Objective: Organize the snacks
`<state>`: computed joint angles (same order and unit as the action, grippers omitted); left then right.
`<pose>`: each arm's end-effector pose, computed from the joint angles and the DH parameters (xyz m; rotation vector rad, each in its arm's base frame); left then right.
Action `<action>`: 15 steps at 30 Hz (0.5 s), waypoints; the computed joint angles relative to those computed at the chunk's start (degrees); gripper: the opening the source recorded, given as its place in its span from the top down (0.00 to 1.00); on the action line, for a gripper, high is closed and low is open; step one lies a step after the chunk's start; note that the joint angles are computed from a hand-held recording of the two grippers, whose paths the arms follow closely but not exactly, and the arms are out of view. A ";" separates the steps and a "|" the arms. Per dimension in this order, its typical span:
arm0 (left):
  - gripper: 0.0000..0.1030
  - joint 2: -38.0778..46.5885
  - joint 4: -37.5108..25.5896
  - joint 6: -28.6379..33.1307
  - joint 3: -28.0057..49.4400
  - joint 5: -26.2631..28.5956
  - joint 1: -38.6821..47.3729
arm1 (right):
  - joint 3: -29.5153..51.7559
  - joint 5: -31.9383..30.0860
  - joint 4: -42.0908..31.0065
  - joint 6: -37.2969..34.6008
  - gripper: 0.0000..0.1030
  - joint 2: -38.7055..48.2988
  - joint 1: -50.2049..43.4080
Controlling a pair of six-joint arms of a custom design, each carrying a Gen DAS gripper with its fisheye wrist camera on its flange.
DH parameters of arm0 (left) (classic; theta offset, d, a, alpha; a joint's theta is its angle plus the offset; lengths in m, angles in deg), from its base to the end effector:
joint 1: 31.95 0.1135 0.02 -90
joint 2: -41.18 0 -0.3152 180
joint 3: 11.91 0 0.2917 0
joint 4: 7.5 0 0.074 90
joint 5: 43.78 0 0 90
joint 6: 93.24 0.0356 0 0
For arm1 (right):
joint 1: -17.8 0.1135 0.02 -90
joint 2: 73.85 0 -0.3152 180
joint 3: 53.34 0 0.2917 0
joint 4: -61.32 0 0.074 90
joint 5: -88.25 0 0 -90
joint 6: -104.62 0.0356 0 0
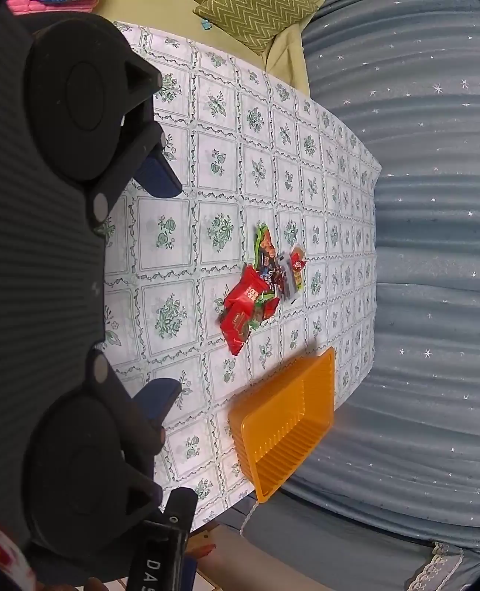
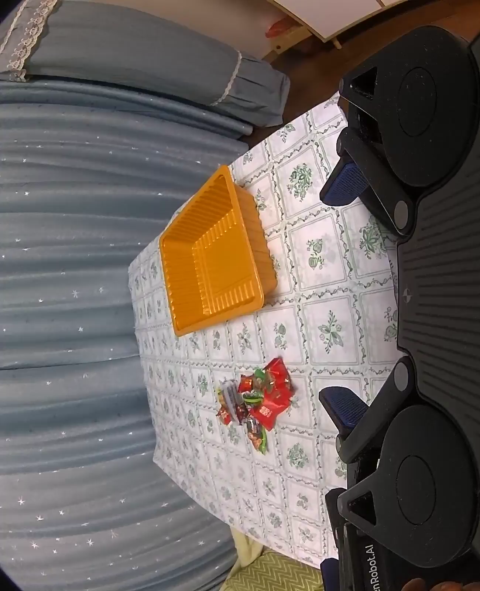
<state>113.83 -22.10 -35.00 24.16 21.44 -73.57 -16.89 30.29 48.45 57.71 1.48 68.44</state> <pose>0.1795 -0.1395 0.1577 0.0207 2.3579 -0.0808 0.1616 0.1672 0.1535 0.0768 2.3014 0.1300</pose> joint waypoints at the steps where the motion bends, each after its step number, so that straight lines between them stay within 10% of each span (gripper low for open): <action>1: 0.00 0.03 -0.02 -0.04 0.05 -0.07 -0.03 | -0.03 -0.05 0.20 -0.03 0.00 0.08 -0.11; 15: 0.00 0.40 0.02 -0.11 0.31 -0.03 -0.08 | 0.34 -0.26 0.30 -0.23 0.00 0.49 -0.37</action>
